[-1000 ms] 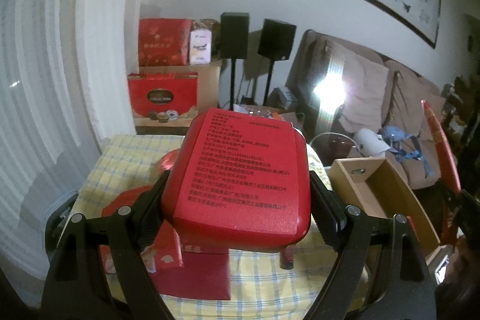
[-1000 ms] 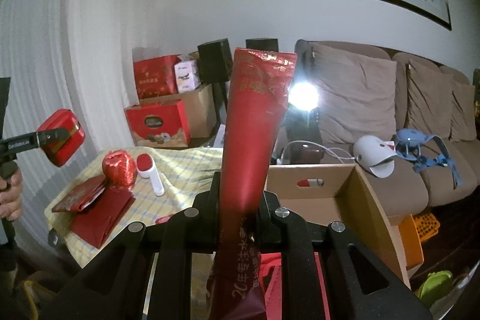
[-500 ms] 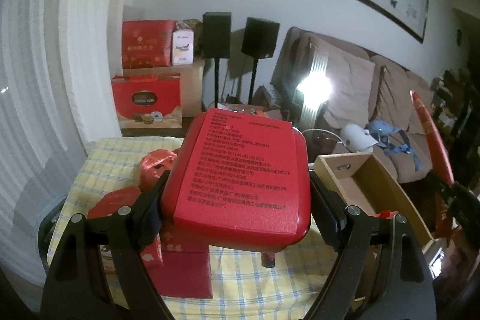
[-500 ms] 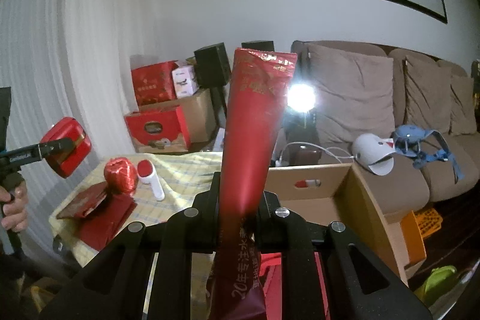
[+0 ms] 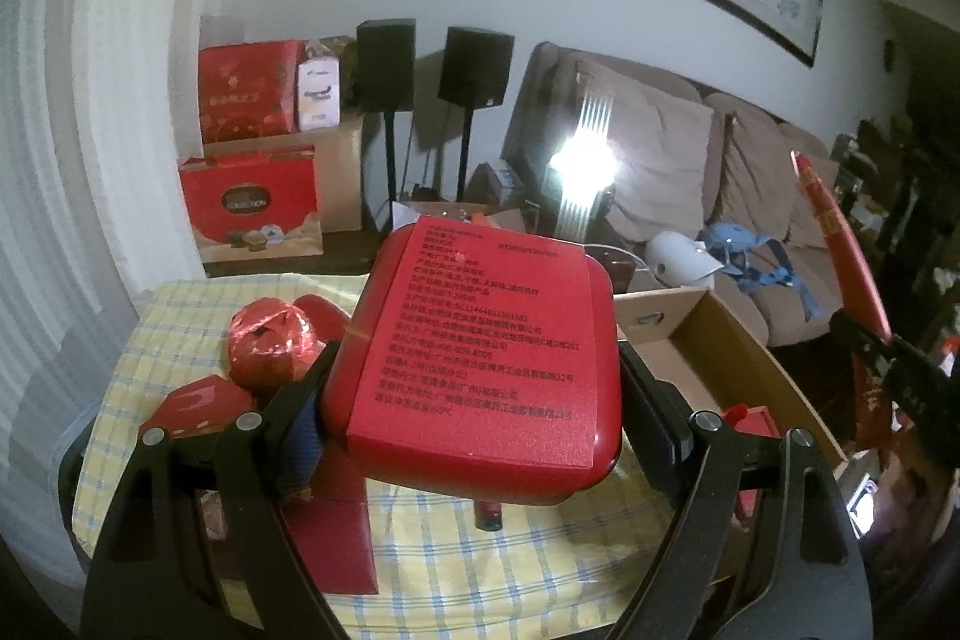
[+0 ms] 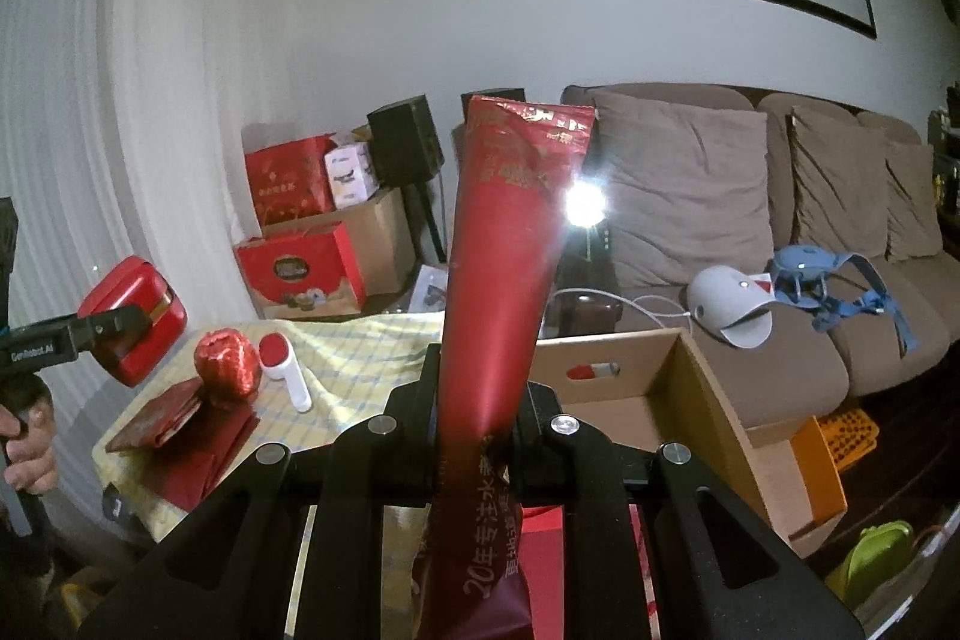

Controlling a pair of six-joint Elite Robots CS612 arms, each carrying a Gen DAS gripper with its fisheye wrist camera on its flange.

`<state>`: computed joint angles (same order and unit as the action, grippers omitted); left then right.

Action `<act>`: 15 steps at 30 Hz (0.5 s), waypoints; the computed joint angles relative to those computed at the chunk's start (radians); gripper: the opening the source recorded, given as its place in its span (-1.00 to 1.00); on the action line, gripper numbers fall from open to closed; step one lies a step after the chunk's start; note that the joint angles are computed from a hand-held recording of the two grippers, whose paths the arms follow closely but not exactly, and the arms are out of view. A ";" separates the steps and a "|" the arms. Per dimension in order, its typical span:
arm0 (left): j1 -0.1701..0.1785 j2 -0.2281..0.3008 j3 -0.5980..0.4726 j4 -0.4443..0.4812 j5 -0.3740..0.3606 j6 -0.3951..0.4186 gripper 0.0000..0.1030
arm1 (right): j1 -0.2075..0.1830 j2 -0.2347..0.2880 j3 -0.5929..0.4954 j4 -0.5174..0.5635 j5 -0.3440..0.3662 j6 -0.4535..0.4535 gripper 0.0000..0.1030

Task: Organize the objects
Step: 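Carry the tall red packet with right tool while left tool carries the red case, then bring both held items toward the cardboard box with both tools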

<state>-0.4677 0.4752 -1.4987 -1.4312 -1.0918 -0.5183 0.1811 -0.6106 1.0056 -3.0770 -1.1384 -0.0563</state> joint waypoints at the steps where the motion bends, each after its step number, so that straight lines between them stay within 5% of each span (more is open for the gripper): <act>1: -0.001 -0.001 0.002 -0.005 -0.001 0.005 0.61 | -0.001 0.000 0.000 0.000 -0.001 0.001 -0.70; 15: -0.009 -0.018 0.040 -0.058 -0.011 0.062 0.61 | -0.012 -0.004 0.002 0.003 -0.014 0.012 -0.70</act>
<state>-0.4762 0.4575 -1.4589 -1.4894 -1.1027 -0.4558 0.1686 -0.6146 1.0074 -3.0744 -1.1523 -0.0448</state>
